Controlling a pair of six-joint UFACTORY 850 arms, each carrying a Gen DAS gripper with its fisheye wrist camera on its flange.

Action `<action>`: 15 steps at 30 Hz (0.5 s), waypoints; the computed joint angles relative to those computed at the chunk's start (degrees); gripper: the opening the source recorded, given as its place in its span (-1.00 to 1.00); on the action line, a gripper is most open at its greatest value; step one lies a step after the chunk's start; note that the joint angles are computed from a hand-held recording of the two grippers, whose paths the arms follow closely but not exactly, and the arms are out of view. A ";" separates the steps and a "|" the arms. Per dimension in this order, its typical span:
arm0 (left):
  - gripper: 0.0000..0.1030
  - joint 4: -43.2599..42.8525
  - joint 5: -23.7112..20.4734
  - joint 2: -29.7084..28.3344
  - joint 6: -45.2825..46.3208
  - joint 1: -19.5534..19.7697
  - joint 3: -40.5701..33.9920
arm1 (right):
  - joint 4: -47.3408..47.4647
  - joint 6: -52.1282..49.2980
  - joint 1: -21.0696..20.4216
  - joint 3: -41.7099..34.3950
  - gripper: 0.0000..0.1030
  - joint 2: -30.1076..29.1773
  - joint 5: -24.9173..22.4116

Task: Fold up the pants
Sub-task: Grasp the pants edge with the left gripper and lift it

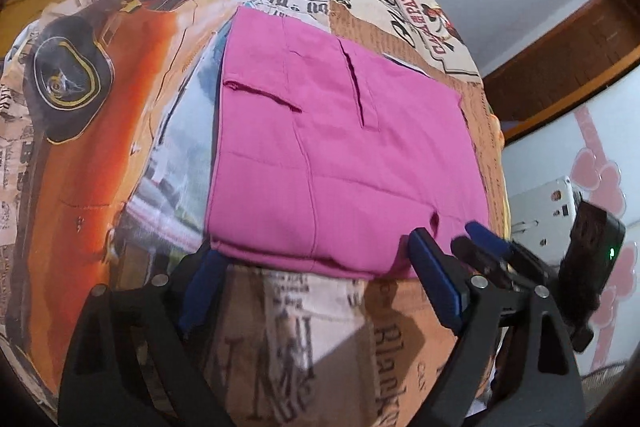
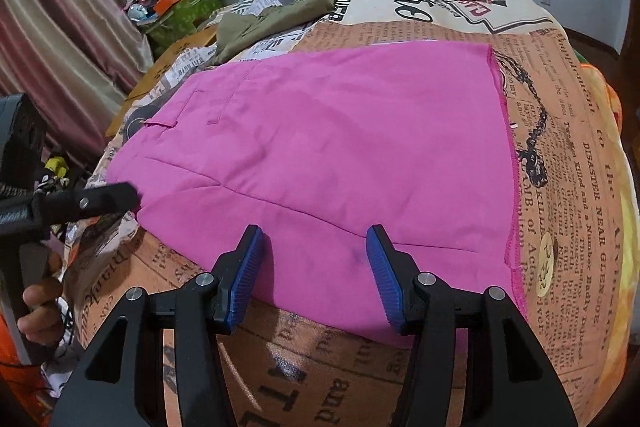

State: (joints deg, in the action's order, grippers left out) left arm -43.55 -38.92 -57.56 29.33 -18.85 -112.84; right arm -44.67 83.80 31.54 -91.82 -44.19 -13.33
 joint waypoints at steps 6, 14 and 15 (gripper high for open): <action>0.50 0.91 -0.22 -2.82 -6.92 0.31 -5.00 | -0.79 0.75 -0.16 0.28 -0.03 -0.02 0.71; -0.42 11.17 5.80 -2.24 -13.77 -0.95 -4.92 | -1.66 1.59 -0.24 0.43 -0.03 0.00 1.04; -0.44 12.70 7.32 -1.64 -14.10 -1.35 -4.07 | -1.66 1.67 -0.25 0.40 -0.03 -0.03 1.10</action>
